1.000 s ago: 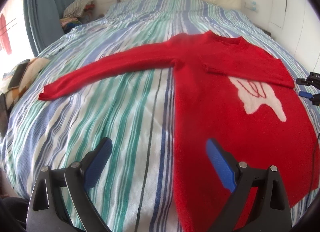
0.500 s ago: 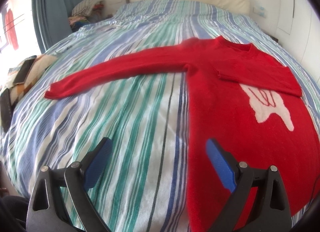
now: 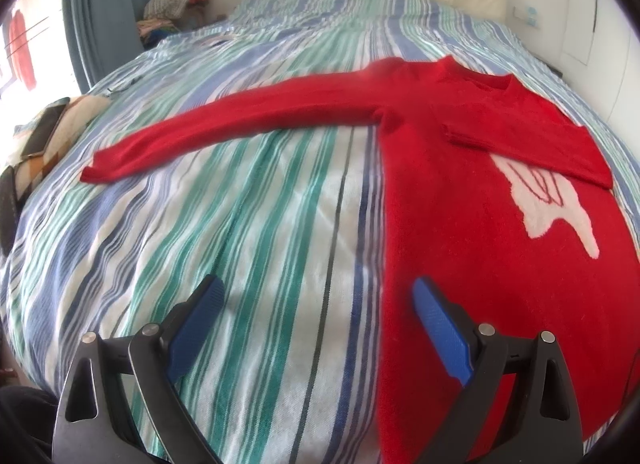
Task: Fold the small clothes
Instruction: 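Open the right gripper and withdraw it from the folded sleeve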
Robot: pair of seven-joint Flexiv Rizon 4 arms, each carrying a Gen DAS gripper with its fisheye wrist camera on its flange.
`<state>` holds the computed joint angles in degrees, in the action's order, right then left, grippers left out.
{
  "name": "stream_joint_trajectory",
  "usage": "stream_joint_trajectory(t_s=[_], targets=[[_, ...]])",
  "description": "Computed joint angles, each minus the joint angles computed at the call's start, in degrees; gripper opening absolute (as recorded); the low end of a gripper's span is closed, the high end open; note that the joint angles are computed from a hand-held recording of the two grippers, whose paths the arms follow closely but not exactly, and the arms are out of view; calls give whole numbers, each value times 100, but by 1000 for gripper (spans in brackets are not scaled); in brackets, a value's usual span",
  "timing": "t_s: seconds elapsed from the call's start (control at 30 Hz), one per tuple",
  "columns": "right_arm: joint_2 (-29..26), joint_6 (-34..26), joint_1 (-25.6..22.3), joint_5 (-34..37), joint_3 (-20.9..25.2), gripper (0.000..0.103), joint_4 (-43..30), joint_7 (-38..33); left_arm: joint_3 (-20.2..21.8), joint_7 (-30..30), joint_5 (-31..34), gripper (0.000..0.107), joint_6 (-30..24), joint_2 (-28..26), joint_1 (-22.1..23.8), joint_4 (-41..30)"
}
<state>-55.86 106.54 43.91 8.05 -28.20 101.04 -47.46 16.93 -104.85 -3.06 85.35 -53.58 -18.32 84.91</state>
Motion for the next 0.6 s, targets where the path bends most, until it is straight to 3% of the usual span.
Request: stream_joint_trajectory(t_s=[0.6], targets=[[-34,-155,61,-162,-89,92,-22,73,-18,8,-36,96,104,72,17,108]])
